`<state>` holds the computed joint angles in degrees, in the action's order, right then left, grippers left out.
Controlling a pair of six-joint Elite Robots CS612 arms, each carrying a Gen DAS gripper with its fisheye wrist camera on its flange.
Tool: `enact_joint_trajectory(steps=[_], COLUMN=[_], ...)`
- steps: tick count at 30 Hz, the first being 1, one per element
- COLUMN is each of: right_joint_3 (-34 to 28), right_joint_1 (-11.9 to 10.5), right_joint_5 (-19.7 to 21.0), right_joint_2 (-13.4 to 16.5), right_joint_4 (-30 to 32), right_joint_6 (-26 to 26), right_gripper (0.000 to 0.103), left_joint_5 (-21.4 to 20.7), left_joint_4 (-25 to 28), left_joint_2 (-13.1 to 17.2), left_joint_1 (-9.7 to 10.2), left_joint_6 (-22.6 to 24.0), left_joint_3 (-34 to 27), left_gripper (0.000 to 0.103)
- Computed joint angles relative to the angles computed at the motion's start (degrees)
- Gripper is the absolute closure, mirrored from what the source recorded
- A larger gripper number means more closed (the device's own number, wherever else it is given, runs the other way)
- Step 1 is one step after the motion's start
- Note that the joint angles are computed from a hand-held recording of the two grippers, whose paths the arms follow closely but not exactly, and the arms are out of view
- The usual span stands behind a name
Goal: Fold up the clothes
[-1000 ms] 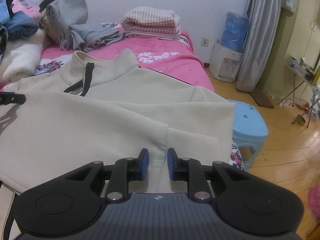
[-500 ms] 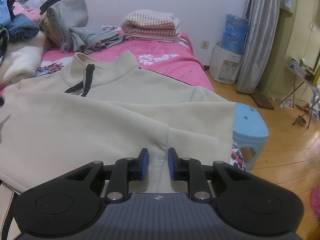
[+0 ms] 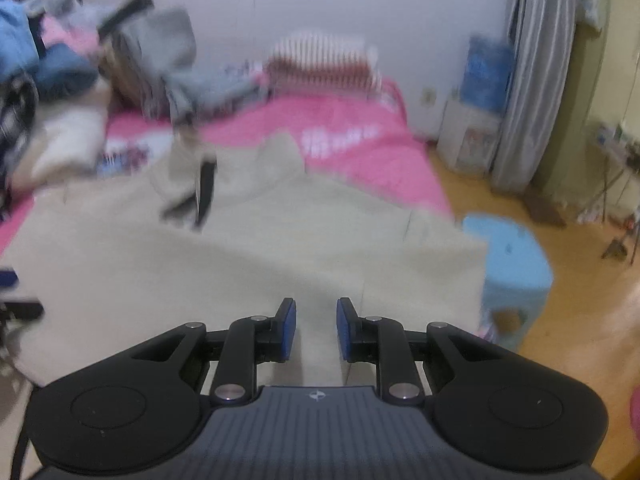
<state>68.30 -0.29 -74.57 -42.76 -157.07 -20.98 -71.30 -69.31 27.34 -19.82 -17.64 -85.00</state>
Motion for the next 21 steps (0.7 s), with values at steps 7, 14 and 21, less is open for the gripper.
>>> enact_joint_trajectory(steps=[7, 14, 21], right_joint_3=[0.87, 3.01, 2.36], right_joint_1=[-0.22, 0.23, 0.63], right_joint_5=[3.56, 6.98, 5.46], right_joint_2=[-1.26, -2.31, -2.29], right_joint_4=[0.95, 2.15, 5.92], right_joint_6=[2.41, -2.68, -2.79], right_gripper=[0.078, 0.072, 0.069], left_joint_5=[1.45, 2.19, 2.88], left_joint_4=[3.17, 3.92, 4.38], left_joint_2=[-1.23, -1.48, -1.58], left_joint_1=[-0.36, -0.53, -0.72], left_joint_6=[-1.81, -2.54, -2.71], left_joint_3=[1.15, 1.44, 1.53], left_gripper=[0.034, 0.031, 0.028])
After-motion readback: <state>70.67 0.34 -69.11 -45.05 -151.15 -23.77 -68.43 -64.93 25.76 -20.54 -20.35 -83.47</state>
